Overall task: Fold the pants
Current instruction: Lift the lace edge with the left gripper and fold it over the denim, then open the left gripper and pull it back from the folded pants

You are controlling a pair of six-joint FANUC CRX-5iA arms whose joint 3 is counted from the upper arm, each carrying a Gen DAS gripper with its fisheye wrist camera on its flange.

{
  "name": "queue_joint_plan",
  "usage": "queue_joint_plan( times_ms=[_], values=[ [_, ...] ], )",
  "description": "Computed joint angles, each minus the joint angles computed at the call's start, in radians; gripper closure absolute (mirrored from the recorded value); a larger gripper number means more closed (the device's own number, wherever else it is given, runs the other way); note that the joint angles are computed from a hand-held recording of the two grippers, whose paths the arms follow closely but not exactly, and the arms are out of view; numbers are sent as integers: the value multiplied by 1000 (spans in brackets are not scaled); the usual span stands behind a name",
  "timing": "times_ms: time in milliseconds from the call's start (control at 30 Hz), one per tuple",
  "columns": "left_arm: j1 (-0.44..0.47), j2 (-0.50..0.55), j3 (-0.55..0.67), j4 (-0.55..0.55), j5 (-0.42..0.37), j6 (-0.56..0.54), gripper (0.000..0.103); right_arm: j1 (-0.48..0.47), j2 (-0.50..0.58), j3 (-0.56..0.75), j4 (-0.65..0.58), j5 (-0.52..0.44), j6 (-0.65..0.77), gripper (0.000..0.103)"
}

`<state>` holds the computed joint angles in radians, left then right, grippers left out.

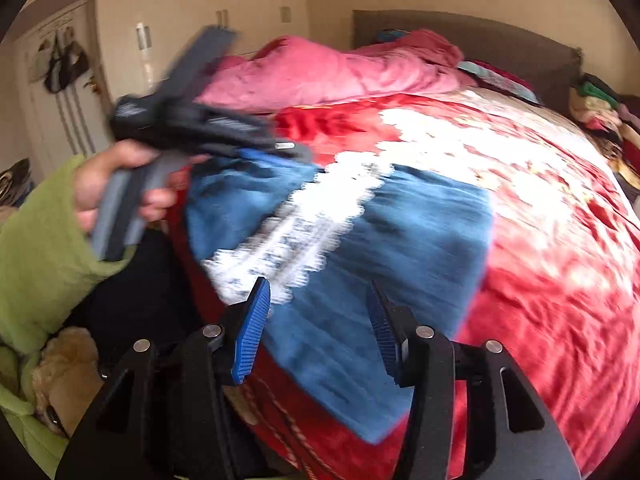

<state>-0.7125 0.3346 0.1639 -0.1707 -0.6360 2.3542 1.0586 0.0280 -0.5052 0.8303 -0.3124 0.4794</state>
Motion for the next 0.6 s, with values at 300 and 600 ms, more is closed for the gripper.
queue_joint_plan(
  times_ms=[300, 600],
  values=[
    [-98, -80, -119, -28, 19, 144, 63, -27, -13, -34, 31, -37, -72, 54],
    [-139, 51, 38, -34, -151, 94, 66, -35, -4, -47, 46, 14, -74, 54]
  ],
)
